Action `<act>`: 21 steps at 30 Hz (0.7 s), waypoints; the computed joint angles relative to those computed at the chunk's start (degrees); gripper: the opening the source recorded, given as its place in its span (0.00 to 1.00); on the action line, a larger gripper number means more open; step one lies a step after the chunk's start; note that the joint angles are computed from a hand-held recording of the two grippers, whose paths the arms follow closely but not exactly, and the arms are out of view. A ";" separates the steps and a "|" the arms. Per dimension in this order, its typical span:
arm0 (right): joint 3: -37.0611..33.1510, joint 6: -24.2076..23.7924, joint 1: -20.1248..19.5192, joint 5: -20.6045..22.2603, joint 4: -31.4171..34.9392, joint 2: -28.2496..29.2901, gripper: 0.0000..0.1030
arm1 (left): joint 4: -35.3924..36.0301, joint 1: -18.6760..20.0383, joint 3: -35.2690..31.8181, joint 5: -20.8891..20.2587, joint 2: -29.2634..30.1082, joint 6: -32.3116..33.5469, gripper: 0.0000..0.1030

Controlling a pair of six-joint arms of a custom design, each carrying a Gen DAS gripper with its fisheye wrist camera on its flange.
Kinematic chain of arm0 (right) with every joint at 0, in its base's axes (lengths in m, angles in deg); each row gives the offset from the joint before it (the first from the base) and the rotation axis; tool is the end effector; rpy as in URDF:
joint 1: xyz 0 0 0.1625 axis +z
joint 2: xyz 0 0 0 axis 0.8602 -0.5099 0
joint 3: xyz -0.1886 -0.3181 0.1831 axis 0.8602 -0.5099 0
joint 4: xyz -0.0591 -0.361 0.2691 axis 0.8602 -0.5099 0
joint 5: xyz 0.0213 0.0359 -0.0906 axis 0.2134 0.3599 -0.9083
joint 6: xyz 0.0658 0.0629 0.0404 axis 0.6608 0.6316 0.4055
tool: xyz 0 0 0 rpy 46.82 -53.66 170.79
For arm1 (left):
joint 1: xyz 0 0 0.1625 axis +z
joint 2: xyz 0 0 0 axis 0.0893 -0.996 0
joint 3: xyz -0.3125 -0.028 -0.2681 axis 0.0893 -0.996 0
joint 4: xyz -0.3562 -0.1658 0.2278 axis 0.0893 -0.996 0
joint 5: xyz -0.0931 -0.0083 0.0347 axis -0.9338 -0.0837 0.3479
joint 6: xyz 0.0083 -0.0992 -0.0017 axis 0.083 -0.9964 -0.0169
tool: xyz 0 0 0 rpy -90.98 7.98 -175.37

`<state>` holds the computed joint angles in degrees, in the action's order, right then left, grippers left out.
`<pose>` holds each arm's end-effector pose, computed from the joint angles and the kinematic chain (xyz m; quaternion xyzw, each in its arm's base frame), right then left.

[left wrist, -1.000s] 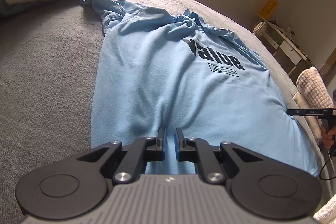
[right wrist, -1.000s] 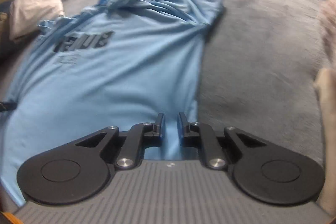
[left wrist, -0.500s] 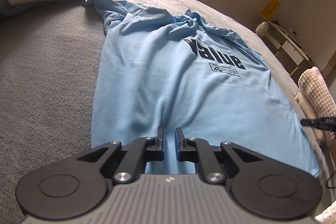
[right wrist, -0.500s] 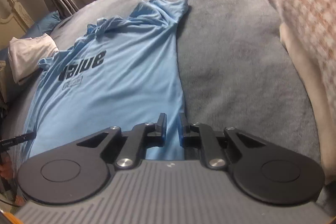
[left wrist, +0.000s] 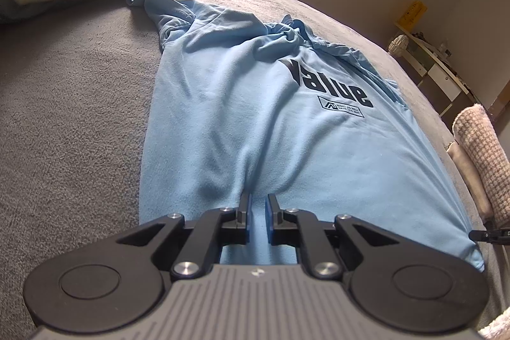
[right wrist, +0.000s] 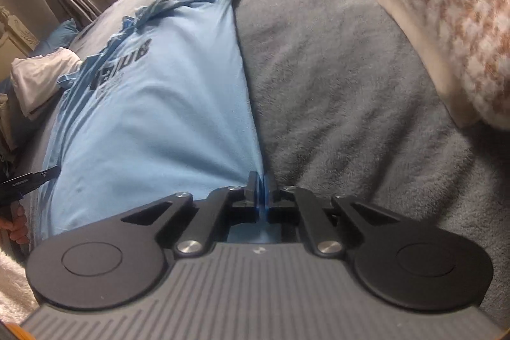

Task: Fold clothes

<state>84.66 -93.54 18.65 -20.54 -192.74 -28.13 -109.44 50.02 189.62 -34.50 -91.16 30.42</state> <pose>-0.0429 -0.7896 0.3069 0.2126 -0.9578 0.1456 0.1277 -0.1373 -0.5720 0.0850 -0.0965 0.8596 -0.4416 0.2384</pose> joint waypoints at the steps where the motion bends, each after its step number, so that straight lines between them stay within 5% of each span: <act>1: -0.41 1.17 -0.34 0.90 0.69 0.01 0.03 | 0.16 -0.02 0.04 0.00 -0.04 -0.04 0.10; 6: -0.31 3.17 -1.97 4.20 5.27 -2.18 0.30 | 0.20 -0.20 0.15 0.29 0.03 -0.07 0.10; 10: 1.61 2.15 -2.54 2.65 6.97 -4.08 0.30 | 0.28 -0.22 0.12 0.36 0.08 -0.14 0.10; 11: 2.57 0.90 -2.33 1.41 6.42 -4.50 0.23 | 0.30 -0.22 0.12 0.38 0.09 -0.16 0.10; 12: 3.66 -0.76 -2.03 -0.05 5.55 -4.95 0.06 | 0.37 -0.23 0.14 0.38 0.05 -0.19 0.10; 21: 6.30 -3.03 -1.92 -3.85 2.44 -7.21 0.08 | 1.88 -0.27 0.02 0.26 -0.56 -0.73 0.11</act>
